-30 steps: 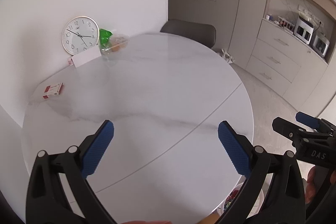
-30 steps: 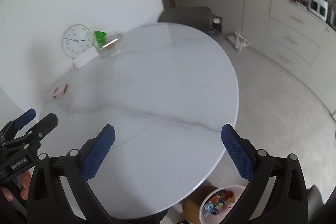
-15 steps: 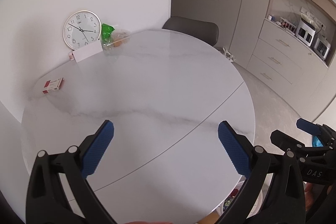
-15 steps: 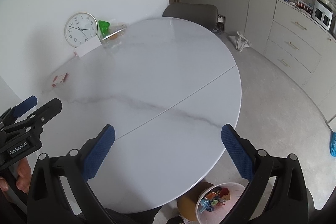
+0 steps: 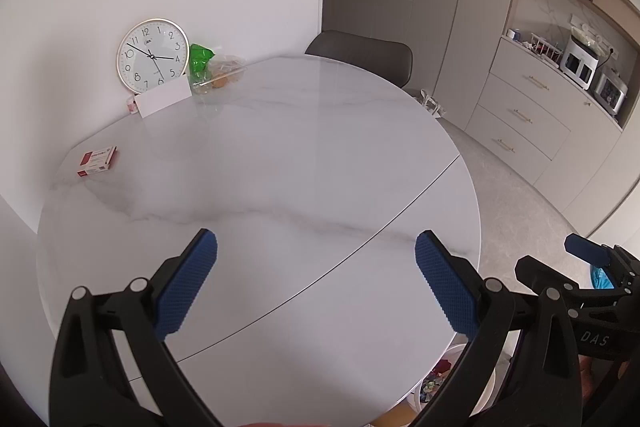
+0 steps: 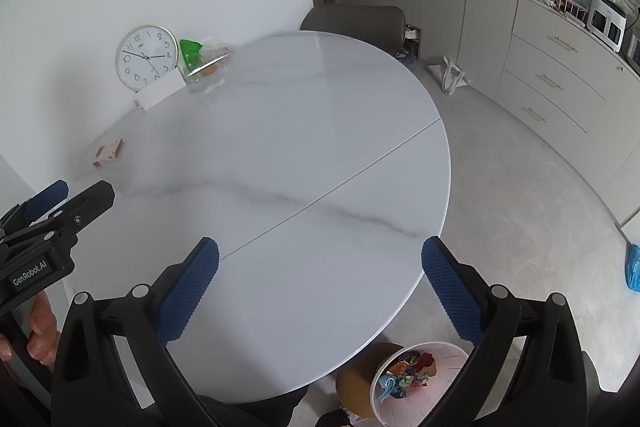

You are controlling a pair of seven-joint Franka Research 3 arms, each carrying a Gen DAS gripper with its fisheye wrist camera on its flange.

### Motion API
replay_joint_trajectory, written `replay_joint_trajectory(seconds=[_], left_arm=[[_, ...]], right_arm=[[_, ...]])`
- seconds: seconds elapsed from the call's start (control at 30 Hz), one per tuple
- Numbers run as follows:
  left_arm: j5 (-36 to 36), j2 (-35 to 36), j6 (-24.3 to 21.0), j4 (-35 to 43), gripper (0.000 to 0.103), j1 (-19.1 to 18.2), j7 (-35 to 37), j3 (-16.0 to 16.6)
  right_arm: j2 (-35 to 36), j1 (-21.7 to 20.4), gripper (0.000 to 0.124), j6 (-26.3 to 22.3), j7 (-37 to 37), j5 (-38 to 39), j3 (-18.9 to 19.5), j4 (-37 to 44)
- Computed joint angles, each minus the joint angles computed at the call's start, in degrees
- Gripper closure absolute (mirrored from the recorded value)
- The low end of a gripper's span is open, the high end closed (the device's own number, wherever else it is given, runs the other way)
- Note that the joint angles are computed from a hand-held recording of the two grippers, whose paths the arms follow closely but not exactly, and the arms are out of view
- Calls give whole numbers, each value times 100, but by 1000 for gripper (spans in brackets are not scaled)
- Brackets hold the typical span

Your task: Collect trash

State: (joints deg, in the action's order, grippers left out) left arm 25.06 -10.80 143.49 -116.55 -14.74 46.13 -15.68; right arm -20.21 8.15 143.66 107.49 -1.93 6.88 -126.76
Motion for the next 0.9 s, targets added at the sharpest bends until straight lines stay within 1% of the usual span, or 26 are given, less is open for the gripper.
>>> replay_joint_trajectory(seconds=[0.37,0.63,0.9], left_arm=[[4,68,78,35,8,5,39,16],[98,127,3,69,8,8,-140,-8],[-2,193,-17,123,8,-17,-52,29]], right_arm=[[-1,-17,23,-24,72,-50,13,-18],[-39,-10,23,-43,39,-10,-15,-81],[-25,-11,23,-68,4,15,-15,-70]])
